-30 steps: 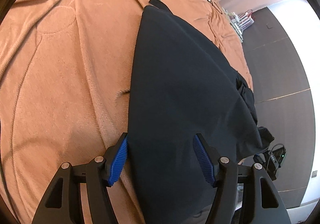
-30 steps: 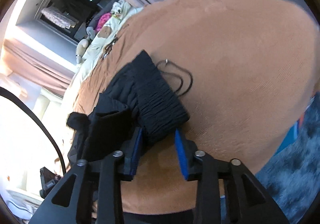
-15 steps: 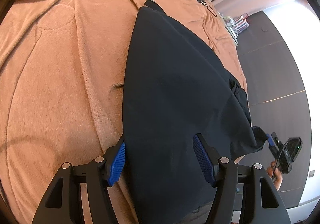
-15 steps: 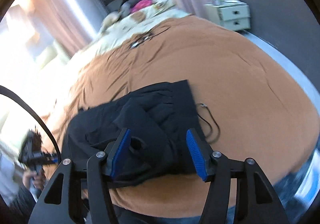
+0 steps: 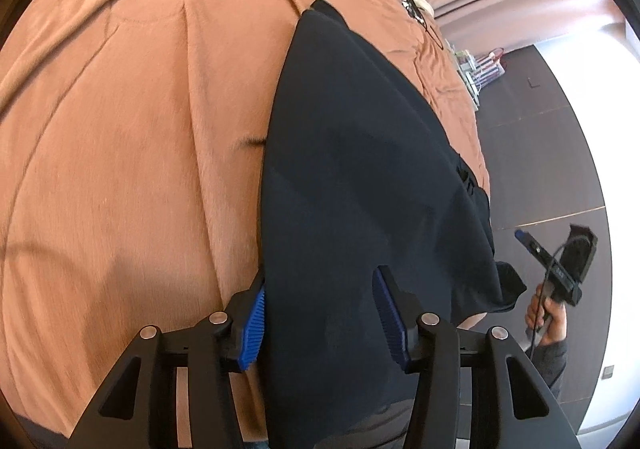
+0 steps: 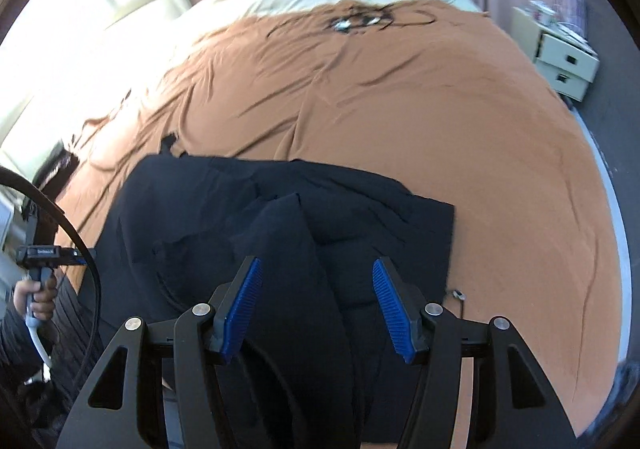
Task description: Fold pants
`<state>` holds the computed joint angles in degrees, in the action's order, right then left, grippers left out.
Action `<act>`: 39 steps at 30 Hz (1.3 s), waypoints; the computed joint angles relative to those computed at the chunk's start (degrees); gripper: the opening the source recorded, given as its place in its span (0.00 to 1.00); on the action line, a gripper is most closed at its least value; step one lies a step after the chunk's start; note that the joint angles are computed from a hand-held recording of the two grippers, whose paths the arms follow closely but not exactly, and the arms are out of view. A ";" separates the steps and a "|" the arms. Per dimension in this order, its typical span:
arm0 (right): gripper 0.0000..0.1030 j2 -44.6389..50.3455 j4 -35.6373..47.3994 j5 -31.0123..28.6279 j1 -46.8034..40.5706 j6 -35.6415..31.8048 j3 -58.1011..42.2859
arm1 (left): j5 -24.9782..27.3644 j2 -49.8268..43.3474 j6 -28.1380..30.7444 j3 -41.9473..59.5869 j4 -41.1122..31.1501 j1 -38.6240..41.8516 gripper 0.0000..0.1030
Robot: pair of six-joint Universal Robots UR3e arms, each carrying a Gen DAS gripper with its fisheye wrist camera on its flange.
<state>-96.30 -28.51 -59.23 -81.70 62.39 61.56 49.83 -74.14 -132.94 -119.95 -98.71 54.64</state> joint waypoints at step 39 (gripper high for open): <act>0.01 -4.96 -34.38 6.55 10.85 19.87 16.26 | 1.81 8.30 2.13 -5.31 -4.17 5.02 0.27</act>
<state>-101.25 -62.89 -52.68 -70.85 82.25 77.82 51.63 -65.84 -130.81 -125.26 -102.89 59.66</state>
